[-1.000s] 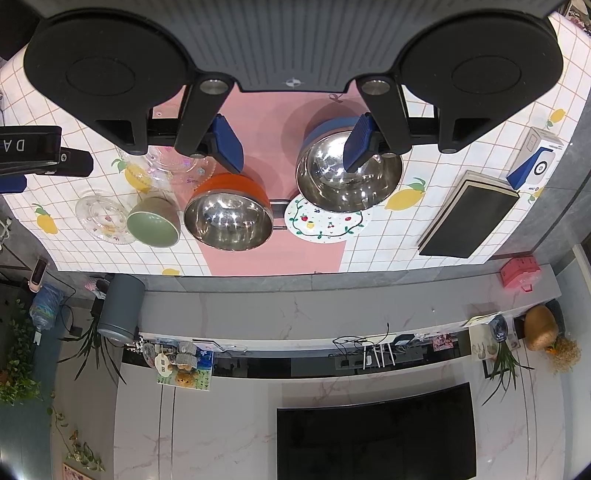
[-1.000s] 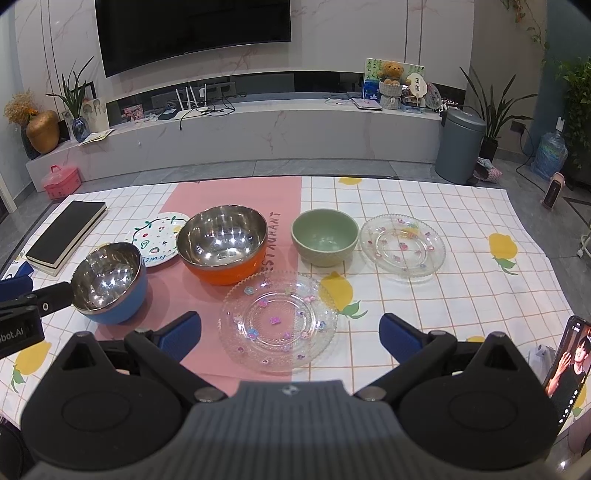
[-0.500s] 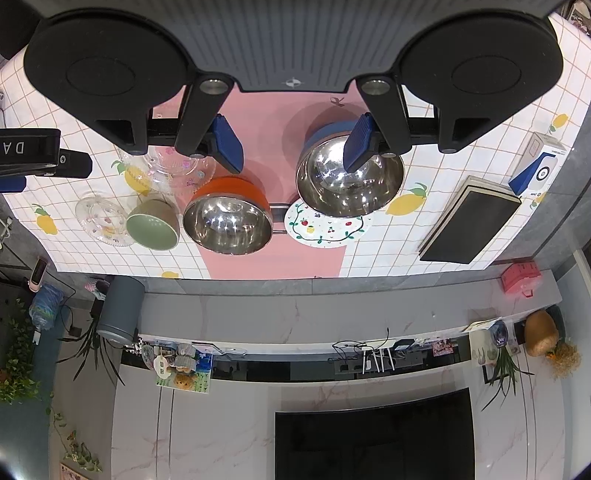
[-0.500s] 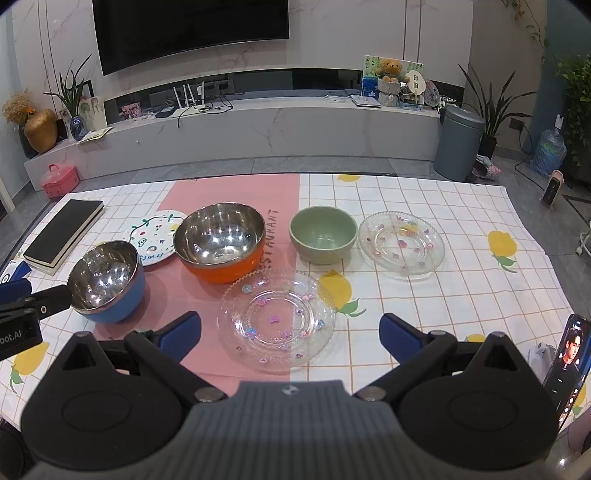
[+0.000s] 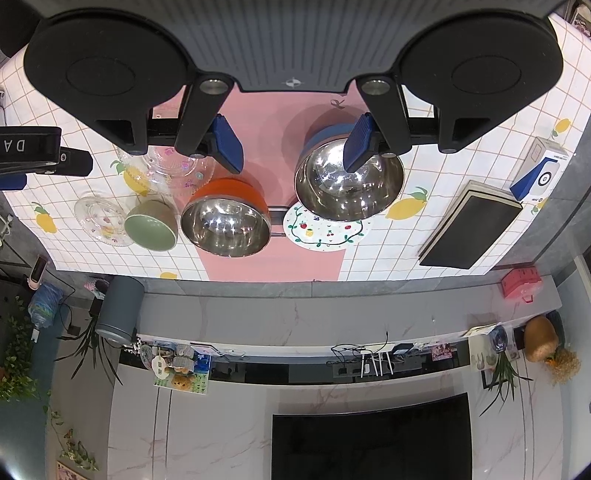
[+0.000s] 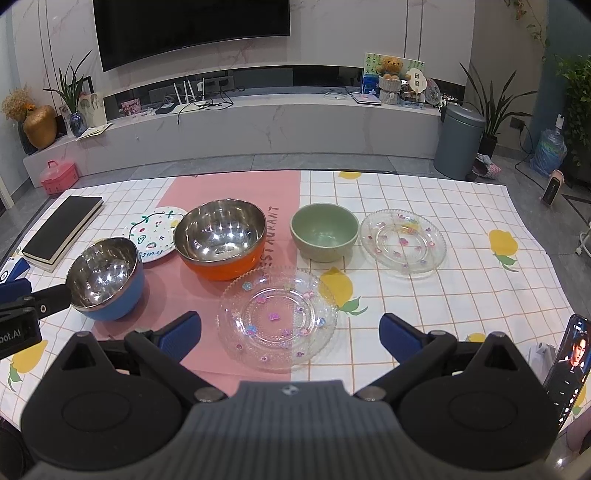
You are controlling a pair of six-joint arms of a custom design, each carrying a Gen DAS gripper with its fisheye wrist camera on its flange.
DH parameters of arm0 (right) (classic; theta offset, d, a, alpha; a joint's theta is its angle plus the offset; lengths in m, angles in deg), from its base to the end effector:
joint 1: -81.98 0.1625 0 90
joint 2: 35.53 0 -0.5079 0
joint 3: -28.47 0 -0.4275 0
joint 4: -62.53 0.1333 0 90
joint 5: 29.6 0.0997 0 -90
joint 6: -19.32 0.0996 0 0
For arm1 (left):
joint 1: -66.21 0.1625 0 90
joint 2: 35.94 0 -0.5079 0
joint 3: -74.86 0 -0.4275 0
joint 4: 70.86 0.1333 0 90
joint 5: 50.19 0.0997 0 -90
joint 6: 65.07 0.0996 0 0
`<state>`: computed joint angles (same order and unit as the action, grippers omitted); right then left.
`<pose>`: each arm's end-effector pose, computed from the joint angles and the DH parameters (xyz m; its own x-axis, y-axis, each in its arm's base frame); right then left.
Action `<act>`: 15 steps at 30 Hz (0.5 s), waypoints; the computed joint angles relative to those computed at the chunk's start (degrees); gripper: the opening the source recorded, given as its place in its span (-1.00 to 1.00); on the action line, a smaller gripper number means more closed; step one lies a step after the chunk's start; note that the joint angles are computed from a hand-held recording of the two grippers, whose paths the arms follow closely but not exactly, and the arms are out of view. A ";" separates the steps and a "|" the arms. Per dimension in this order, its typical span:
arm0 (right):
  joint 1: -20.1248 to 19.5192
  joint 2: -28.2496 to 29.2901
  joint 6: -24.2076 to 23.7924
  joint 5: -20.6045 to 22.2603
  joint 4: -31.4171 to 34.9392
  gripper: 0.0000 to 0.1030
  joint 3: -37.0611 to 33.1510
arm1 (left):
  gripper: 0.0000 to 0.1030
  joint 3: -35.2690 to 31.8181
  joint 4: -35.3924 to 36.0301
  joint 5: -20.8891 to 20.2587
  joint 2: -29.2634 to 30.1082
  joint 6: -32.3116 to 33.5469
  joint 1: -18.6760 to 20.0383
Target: Organize plates and bowls
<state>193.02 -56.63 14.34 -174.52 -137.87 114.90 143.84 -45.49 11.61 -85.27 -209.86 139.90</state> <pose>0.3224 -0.6937 -0.0130 -0.7196 0.2759 0.6372 -0.3172 0.6857 -0.6551 -0.0305 -0.7466 0.2714 -0.6532 0.3317 -0.6807 0.7041 0.5968 -0.3848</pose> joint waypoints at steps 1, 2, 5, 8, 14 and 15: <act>0.00 0.00 0.00 0.00 0.00 0.95 0.00 | 0.43 -0.03 0.05 0.03 0.01 0.01 0.01; 0.00 0.01 -0.01 0.00 0.03 0.95 -0.03 | 0.43 -0.03 0.05 0.03 0.01 0.01 0.01; 0.03 0.04 0.20 -0.09 0.26 0.95 -0.11 | 0.43 -0.07 0.15 0.03 0.02 0.03 0.02; 0.05 0.14 0.28 -0.14 0.43 0.95 -0.25 | 0.43 0.00 0.11 0.10 -0.02 0.01 0.03; 0.04 0.13 0.26 -0.12 0.38 0.95 -0.23 | 0.43 -0.16 0.14 0.10 0.03 -0.03 0.08; 0.03 0.16 0.28 -0.13 0.41 0.95 -0.26 | 0.43 -0.14 0.14 0.10 0.02 -0.06 0.07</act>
